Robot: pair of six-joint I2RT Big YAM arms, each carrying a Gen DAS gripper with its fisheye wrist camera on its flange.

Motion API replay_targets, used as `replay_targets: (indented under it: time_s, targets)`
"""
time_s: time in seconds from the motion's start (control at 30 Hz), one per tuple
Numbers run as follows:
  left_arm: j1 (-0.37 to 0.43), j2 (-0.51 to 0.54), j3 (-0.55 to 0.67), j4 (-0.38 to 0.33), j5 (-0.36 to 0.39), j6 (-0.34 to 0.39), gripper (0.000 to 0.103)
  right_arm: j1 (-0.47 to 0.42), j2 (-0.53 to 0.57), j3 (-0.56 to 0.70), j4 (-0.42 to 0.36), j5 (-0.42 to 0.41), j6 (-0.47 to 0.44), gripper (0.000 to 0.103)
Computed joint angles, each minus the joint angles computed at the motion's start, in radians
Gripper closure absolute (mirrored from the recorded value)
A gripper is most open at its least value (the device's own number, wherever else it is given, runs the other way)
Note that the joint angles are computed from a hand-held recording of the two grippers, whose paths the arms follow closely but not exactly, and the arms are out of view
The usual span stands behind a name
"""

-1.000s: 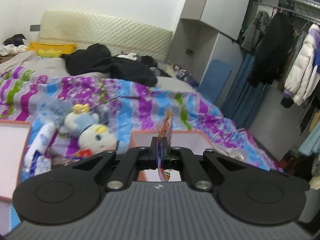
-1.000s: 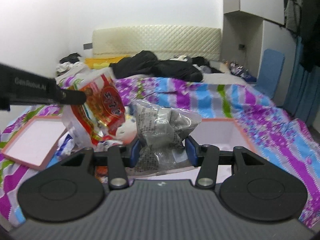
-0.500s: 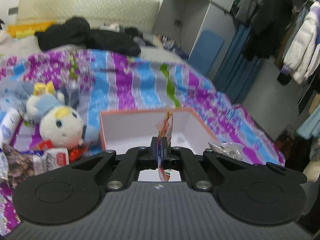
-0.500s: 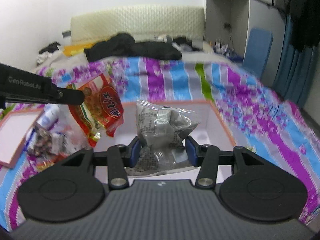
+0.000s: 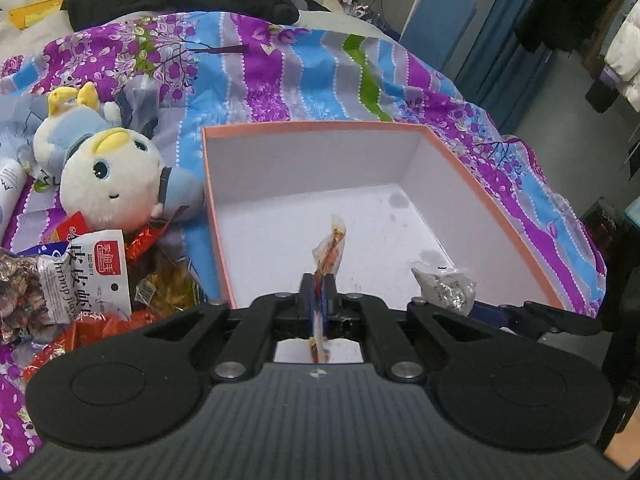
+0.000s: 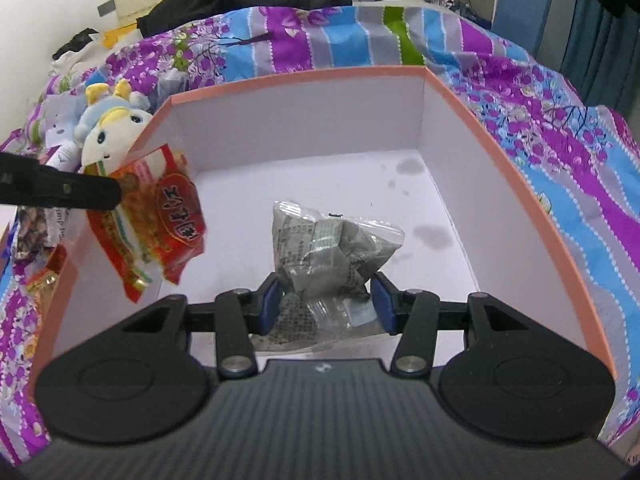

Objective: Organize snacks
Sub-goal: 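Open left tool to drop red packet while right tool drops grey foil bag into box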

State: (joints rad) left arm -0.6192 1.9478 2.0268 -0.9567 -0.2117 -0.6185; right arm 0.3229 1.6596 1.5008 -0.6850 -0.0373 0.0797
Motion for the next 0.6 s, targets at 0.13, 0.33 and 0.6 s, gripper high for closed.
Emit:
replay_targets:
  time_s: [0.13,0.33,0.6]
  targets:
    - [-0.005,-0.016,0.008,-0.019,-0.014,-0.004,0.087,-0.008,-0.019,0.000,-0.005,-0.011,0.027,0.044]
    - [-0.032,-0.102,-0.047,0.027,-0.065,0.018,0.055,-0.002,-0.091,-0.021,0.034,-0.007,0.049,0.035]
    - [-0.078,-0.246,-0.131,0.067,-0.150,0.031,0.055,0.036,-0.212,-0.060,0.082,0.010,0.077,0.035]
